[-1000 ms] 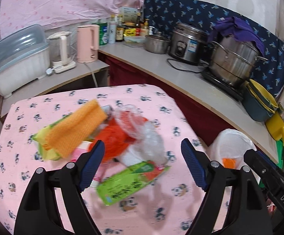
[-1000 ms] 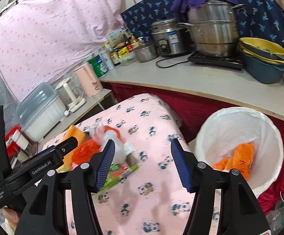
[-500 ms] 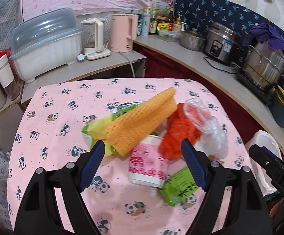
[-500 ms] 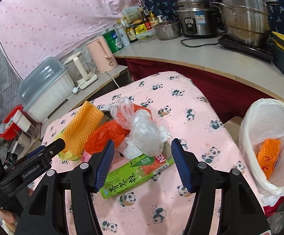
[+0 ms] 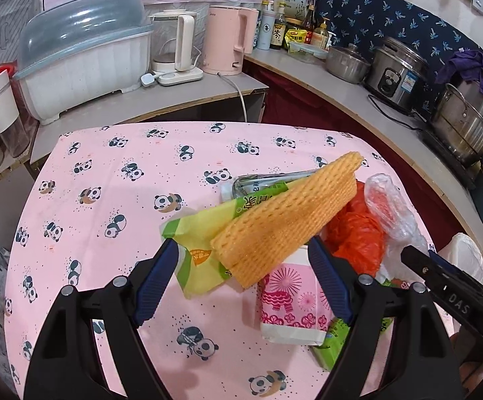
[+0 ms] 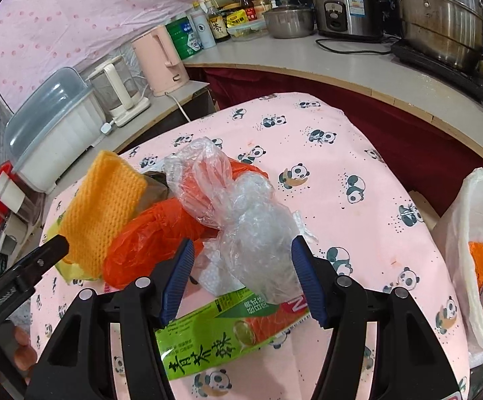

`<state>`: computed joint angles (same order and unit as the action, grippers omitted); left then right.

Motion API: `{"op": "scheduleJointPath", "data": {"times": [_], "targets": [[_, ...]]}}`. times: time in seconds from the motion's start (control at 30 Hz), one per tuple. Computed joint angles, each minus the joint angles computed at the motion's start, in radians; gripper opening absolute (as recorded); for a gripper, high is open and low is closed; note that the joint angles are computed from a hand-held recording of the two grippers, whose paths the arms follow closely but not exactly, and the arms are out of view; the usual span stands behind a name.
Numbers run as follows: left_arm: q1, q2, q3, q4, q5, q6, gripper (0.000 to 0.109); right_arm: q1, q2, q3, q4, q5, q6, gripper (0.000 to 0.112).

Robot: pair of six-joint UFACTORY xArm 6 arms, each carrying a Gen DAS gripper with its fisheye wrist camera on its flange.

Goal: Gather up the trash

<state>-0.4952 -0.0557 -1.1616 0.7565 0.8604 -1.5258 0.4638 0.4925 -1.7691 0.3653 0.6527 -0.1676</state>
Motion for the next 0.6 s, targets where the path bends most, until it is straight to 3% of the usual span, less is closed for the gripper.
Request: {"op": "scheduleJointPath", "data": {"times": [0.07, 0.1, 0.2, 0.33, 0.6], "targets": [[0.008, 0.003, 0.0, 0.0, -0.011, 0.007, 0.076, 0.001, 0.014, -0.012, -0.004, 0.002, 0.007, 0.059], [0.011, 0.004, 0.0, 0.002, -0.018, 0.011, 0.076, 0.002, 0.02, -0.016, -0.008, 0.004, 0.007, 0.054], [0.019, 0.009, -0.004, 0.006, -0.033, 0.019, 0.076, 0.002, 0.026, -0.02, -0.027, 0.007, 0.014, 0.024], [0.024, 0.017, -0.017, 0.019, -0.045, 0.024, 0.076, -0.01, 0.01, 0.006, -0.001, -0.011, 0.013, 0.01], [0.042, 0.067, -0.07, 0.039, -0.066, 0.082, 0.074, -0.029, -0.055, 0.066, 0.08, -0.058, -0.018, 0.007]]}}
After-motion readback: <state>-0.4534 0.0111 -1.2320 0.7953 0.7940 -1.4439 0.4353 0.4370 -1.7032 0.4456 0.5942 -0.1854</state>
